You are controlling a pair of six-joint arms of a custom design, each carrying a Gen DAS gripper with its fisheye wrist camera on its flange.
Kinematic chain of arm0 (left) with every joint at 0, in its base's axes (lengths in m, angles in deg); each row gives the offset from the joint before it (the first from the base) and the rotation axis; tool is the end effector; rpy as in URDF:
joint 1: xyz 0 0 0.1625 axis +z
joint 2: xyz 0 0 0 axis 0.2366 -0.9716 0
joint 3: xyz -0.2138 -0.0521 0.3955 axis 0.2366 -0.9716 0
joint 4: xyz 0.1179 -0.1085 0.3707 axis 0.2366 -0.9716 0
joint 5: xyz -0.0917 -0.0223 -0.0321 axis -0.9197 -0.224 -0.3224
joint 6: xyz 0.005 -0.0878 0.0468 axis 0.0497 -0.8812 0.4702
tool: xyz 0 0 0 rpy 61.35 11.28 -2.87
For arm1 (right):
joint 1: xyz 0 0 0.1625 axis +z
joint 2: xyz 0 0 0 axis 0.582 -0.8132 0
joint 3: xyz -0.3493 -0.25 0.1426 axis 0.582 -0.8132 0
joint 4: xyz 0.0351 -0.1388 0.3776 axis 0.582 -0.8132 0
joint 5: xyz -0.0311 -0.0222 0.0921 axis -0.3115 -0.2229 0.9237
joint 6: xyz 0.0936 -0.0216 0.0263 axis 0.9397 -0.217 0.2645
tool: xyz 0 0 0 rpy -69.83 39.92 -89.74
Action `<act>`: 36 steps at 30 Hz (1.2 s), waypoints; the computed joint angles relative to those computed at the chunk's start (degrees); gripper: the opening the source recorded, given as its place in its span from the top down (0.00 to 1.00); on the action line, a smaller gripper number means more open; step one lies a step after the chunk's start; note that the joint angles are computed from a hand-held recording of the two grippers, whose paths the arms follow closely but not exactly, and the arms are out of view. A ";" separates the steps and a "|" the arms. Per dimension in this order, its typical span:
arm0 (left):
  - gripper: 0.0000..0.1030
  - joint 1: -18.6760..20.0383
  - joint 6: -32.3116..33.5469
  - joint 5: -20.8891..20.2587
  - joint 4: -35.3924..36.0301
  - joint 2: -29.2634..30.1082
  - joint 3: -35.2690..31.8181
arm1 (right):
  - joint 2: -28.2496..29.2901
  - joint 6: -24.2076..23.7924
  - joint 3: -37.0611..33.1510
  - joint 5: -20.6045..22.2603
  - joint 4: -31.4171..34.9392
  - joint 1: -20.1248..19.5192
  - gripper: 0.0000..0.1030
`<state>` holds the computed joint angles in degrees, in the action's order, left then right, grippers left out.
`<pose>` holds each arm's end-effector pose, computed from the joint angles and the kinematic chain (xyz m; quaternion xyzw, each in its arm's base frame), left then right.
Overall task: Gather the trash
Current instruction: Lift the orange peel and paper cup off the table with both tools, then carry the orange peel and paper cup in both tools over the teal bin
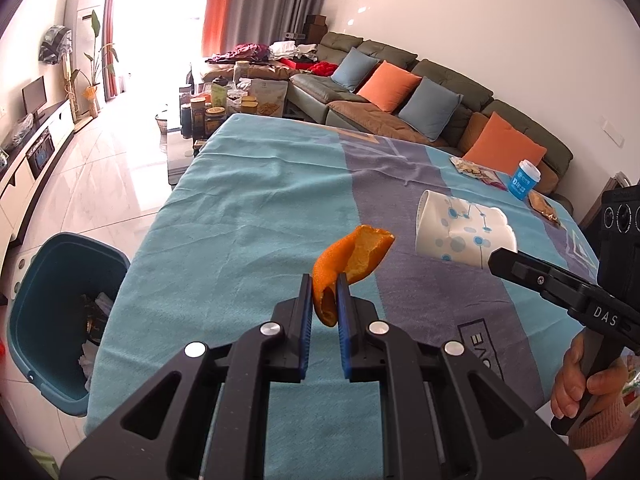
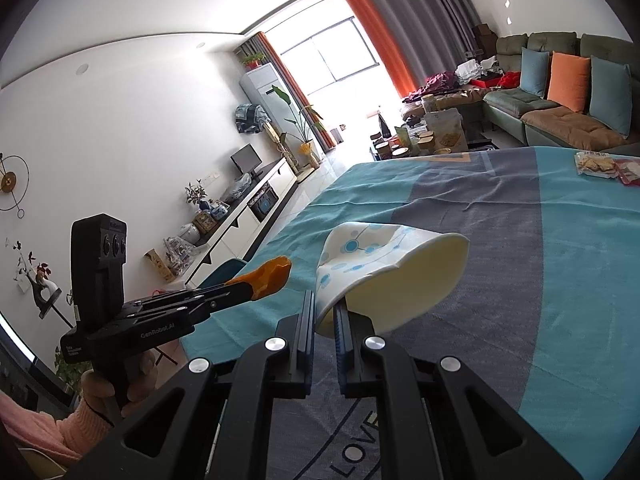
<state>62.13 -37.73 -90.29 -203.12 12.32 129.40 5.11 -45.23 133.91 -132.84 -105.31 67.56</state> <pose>-0.0023 -0.7532 0.2696 0.1612 0.8913 -0.3431 0.2488 0.3102 -0.7357 -0.0805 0.2767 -0.9160 0.2903 0.0110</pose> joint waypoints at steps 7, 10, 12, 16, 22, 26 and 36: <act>0.89 0.09 0.26 0.40 -1.34 -0.84 1.14 | 0.77 -0.32 -0.67 0.22 0.76 0.43 0.92; 0.89 0.09 0.22 0.41 -1.79 -1.39 1.87 | 1.16 -0.48 -1.31 0.28 1.33 0.57 0.92; 0.88 0.07 0.24 0.44 -1.99 -1.60 2.12 | 1.24 -0.58 -1.34 0.39 1.40 0.73 0.92; 0.88 -0.03 0.39 0.68 -2.78 -2.03 2.65 | 1.51 -0.90 -1.73 0.61 1.72 0.86 0.92; 0.88 -0.05 0.57 0.99 -3.79 -2.73 3.56 | 1.97 -1.41 -2.42 0.95 2.46 0.89 0.92; 0.88 0.06 0.56 1.00 -4.21 -3.15 4.00 | 2.38 -1.68 -3.04 1.20 3.07 0.98 0.92; 0.88 0.16 0.60 1.55 -5.72 -4.15 5.41 | 3.23 -2.50 -4.58 2.17 4.77 1.18 0.92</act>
